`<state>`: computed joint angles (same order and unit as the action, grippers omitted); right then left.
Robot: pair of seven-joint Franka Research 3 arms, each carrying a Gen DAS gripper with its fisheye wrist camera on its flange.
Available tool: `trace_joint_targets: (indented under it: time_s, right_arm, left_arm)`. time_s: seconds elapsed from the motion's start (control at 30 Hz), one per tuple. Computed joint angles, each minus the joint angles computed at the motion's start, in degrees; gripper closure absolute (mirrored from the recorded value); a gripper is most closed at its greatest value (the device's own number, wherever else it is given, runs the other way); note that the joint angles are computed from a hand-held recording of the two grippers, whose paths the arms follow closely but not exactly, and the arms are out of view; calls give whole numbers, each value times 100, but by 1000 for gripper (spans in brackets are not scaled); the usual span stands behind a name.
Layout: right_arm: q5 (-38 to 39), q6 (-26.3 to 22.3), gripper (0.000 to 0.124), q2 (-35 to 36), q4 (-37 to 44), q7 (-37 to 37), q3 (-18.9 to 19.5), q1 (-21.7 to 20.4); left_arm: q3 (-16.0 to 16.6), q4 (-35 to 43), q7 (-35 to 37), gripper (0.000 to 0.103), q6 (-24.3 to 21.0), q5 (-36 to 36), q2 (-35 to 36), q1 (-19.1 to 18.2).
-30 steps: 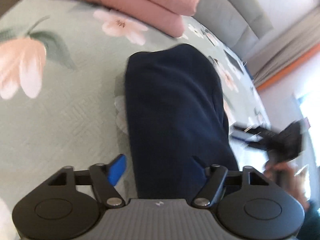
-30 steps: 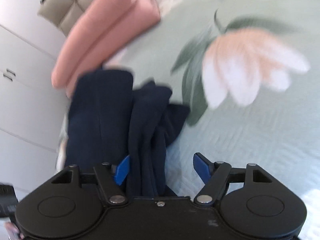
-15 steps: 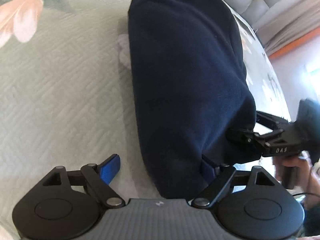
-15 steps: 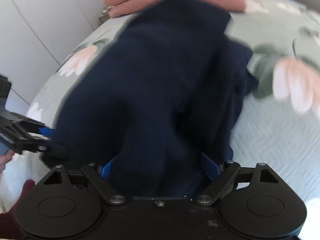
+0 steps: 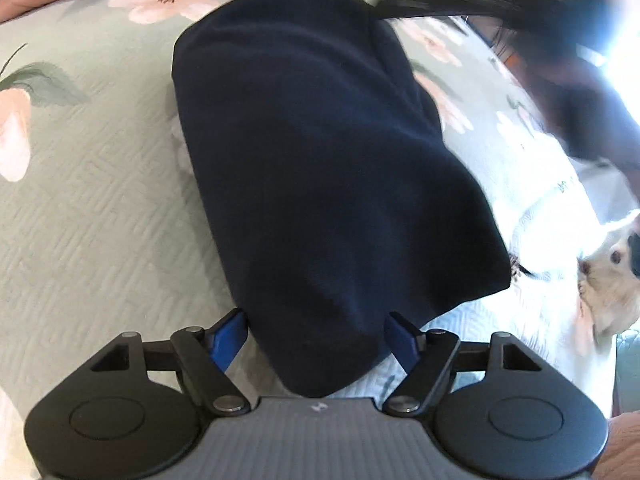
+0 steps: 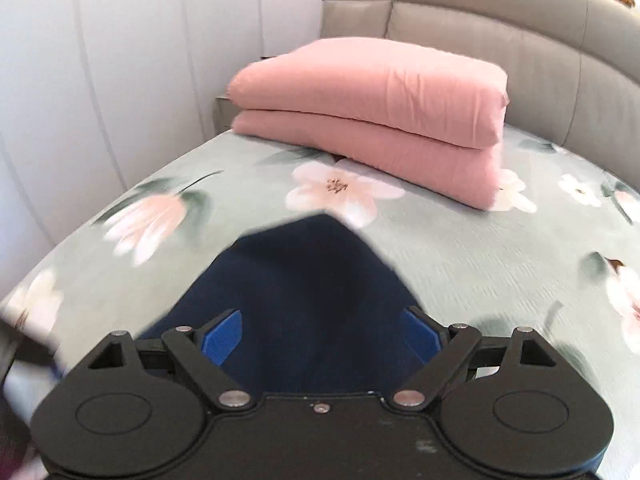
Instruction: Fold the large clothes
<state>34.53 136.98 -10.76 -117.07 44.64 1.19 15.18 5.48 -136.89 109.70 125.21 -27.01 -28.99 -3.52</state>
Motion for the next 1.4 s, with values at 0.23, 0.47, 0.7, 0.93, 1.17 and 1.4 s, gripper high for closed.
trace_joint_targets:
  time_s: [0.23,0.47,0.7,0.93,1.17,1.4]
  right_arm:
    - [-746,54,22,1438,717,1225,76,-248]
    - [-1287,440,23,960,246,1936,-28,-489]
    - [-1059,79,22,-524,-433,1571,-400,-502]
    - [-778,-528,22,-2624,-1625,1895,-263,-569]
    - [-1100,-1050,22,-3578,-2254,2516,98,-543]
    - [-1450,-1733,22,-3672,-2445,2486,321,-182]
  left_arm:
    - [158,-224,-250,27,300,-219,-268,63]
    - [-50,-36,-864,25,459,342,-328,304]
    - [-355,279,-1859,19,381,1359,-383,365]
    - [-620,442,-2517,15,-34,2223,-492,259]
    - [-691,284,-2742,15,-402,2782,-868,172]
    - [-702,63,-2800,15,-717,2995,-1205,18]
